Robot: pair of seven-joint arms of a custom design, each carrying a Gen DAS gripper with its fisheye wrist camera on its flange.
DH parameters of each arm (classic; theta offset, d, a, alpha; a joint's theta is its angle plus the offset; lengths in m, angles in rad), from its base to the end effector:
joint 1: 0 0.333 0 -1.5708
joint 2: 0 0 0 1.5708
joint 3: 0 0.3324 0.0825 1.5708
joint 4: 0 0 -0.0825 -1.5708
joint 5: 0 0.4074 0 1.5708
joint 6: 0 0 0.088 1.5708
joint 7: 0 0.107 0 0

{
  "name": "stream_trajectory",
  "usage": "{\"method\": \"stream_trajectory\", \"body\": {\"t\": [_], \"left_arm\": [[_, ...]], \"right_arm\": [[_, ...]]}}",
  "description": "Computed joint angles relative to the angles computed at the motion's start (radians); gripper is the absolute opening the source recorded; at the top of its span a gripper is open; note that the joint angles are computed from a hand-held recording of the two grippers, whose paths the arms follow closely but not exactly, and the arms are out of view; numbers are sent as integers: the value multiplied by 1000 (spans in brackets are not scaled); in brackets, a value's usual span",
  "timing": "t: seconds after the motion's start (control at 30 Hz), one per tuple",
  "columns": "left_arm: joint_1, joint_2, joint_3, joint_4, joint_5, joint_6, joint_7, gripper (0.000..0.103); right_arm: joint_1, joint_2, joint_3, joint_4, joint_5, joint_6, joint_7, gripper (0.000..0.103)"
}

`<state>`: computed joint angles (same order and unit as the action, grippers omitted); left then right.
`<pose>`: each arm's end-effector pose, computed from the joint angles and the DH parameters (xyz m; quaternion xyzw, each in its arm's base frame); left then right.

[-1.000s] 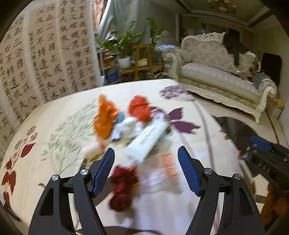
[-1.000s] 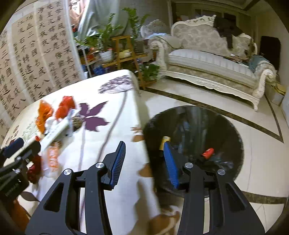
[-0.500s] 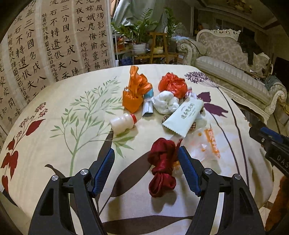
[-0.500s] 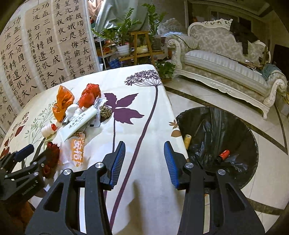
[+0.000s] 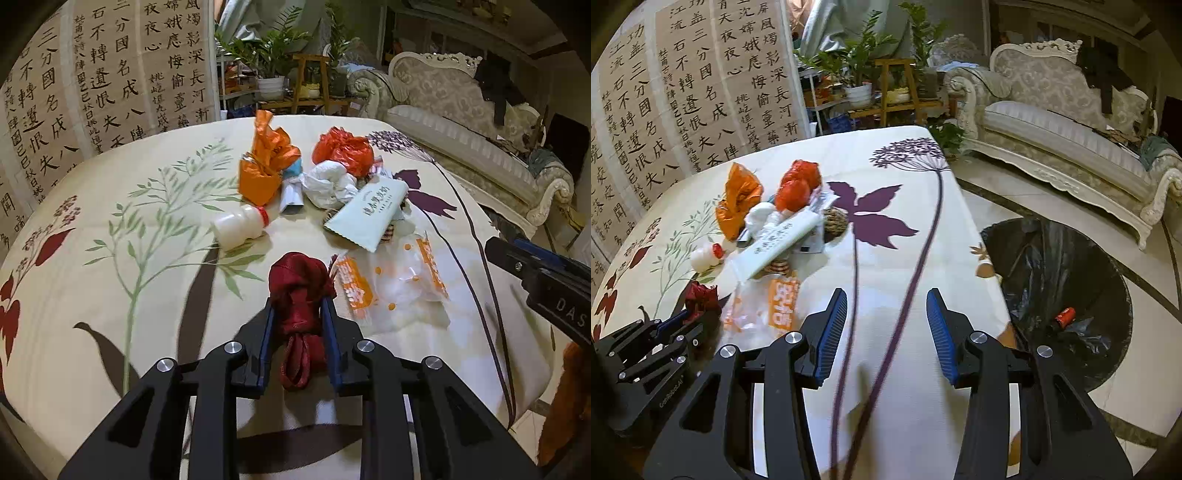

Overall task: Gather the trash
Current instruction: 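Grasp the dark red cloth bundle with the left tool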

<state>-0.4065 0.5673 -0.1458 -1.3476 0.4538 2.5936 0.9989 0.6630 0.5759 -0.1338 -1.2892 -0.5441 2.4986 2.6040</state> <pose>0.6867 -0.3983 0.4834 -0.5780 0.7325 -0.2905 0.2121 0.6717 0.4300 0.4952 -0.6098 0.6900 -0.2516 0.2978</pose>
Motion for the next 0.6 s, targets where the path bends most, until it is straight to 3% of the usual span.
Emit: {"method": "stream_trajectory", "body": {"t": [0.07,0.13,0.6], "left_arm": [[2,-20,7,-26,6,16,-15,25],[5,-32,13,-37,13,23,-31,25],[38,-80,50,-97,101,22,-155,25]], "right_arm": [[-1,11,6,18,7,0,-13,45],[1,22,8,35,14,5,-23,54],[9,204,40,316,177,-49,-216,65]]}}
